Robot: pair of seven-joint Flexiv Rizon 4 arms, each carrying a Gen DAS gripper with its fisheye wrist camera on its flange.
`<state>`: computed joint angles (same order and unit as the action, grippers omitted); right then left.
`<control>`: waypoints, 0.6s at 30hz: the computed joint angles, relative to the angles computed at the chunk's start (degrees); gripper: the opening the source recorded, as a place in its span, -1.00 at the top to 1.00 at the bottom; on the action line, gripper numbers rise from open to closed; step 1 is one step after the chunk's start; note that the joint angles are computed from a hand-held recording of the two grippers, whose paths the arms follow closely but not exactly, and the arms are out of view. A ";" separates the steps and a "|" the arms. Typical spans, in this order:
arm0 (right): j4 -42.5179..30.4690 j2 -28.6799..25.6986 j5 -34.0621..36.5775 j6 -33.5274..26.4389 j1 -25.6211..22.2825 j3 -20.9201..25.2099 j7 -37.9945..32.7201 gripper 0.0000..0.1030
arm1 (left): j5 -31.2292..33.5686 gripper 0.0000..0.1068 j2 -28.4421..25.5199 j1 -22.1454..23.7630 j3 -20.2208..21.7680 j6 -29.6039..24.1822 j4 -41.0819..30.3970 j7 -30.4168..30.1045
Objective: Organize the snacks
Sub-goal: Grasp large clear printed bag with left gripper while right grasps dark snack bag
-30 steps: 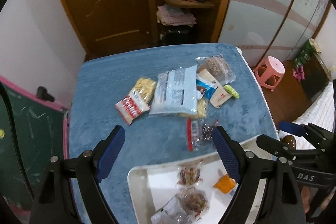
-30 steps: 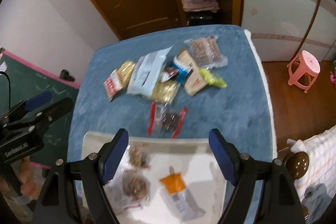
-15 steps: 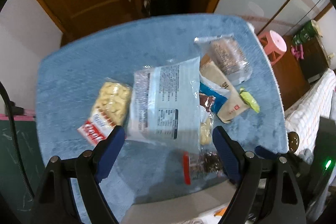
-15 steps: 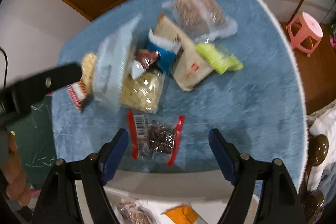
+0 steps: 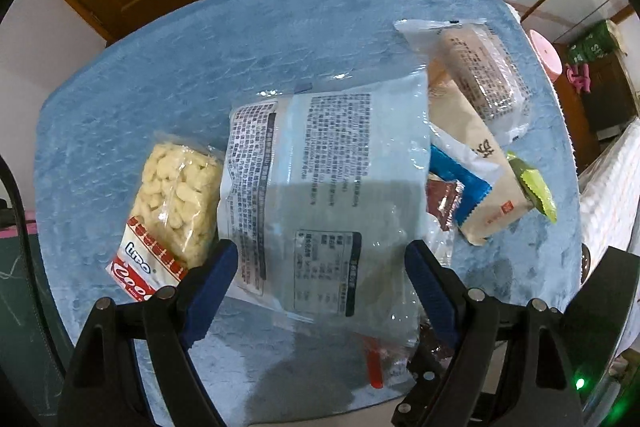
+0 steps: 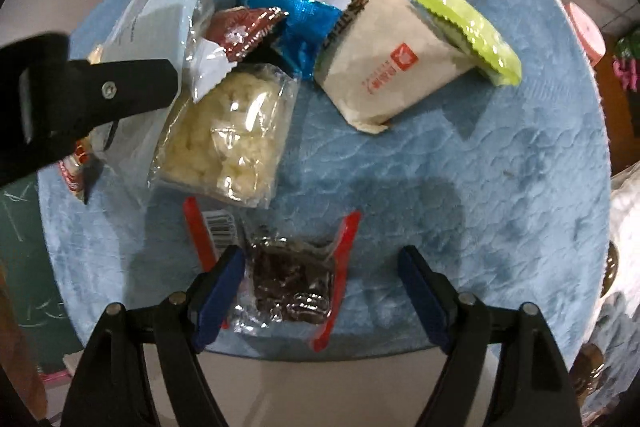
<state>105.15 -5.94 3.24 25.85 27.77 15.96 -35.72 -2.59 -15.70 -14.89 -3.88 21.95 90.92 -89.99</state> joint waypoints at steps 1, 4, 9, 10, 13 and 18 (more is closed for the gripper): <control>-0.21 -0.15 -0.92 -0.61 0.26 0.07 -0.31 -0.20 | -0.52 -0.65 -0.37 0.20 0.00 -0.17 -0.17 -0.22; -0.52 0.12 -1.54 -0.83 0.65 0.37 -1.98 0.14 | -1.16 -0.69 -0.86 0.46 0.06 0.14 -0.17 -0.51; 3.01 3.39 2.02 2.99 -0.91 0.13 -1.95 0.17 | -0.98 -0.77 -1.14 0.26 -0.09 0.62 -0.05 0.00; 3.59 4.07 2.81 4.01 -1.19 0.08 -1.57 0.18 | -0.84 -0.79 -1.64 0.06 -0.20 0.73 -0.41 -0.24; 4.88 5.94 2.61 5.58 -1.53 0.10 0.24 0.18 | -0.19 -0.92 -2.47 -0.39 -0.11 1.69 -0.57 -0.87; 6.90 8.77 -1.47 5.99 -1.75 0.23 3.48 0.19 | -3.31 -0.93 -2.89 0.59 -0.20 3.91 1.17 -0.01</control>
<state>112.05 2.83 1.77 31.84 26.02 16.19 -32.24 -5.89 -18.60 -14.30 -4.08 25.86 92.09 -90.00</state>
